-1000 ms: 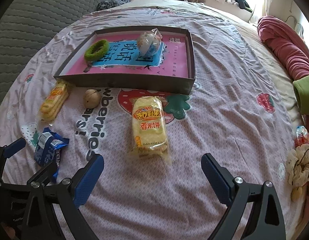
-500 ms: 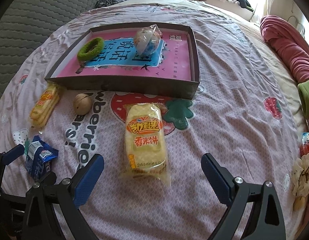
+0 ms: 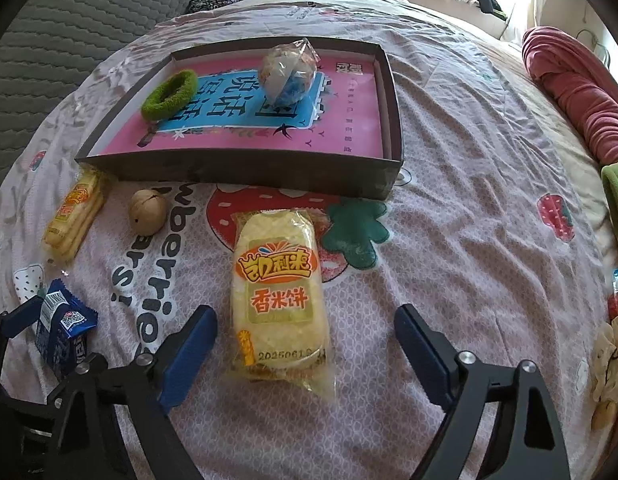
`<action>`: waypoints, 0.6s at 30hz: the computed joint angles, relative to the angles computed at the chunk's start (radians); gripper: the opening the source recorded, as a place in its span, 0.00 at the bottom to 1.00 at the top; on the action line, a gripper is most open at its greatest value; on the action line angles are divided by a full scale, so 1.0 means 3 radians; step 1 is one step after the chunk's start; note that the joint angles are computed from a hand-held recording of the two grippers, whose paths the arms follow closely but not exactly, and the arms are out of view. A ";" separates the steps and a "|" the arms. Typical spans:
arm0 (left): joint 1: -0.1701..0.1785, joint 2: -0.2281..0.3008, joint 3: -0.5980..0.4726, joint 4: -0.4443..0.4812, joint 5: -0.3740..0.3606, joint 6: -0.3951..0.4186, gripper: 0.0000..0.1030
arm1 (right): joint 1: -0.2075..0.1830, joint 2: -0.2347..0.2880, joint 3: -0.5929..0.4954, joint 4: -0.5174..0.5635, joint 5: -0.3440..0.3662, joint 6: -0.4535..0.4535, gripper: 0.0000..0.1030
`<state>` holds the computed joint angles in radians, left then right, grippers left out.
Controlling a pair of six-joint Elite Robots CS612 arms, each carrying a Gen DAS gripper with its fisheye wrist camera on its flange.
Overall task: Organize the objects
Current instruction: 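Move the left tool to the blue snack packet while the right tool approaches the yellow rice cake pack, then close the left tool on the blue packet while the right tool grasps the yellow rice cake pack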
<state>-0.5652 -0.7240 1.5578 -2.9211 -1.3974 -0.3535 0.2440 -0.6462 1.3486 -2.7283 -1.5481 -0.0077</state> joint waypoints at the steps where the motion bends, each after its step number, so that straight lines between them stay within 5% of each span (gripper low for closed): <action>1: 0.0000 0.0000 0.0001 -0.0012 -0.0002 0.0003 0.94 | -0.0001 0.0004 -0.0004 -0.0003 0.0003 -0.0002 0.86; 12: 0.0009 -0.0018 0.0017 -0.0051 -0.0107 0.0006 0.66 | 0.0011 0.0011 -0.0008 -0.0028 0.0005 -0.0041 0.78; 18: 0.0004 -0.0034 0.0028 -0.0030 -0.0123 0.0012 0.59 | 0.0020 0.0008 0.0000 -0.0046 0.0011 -0.0056 0.73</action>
<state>-0.5640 -0.7343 1.5663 -2.9302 -1.4342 -0.3499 0.2500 -0.6439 1.3485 -2.7421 -1.5447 -0.0247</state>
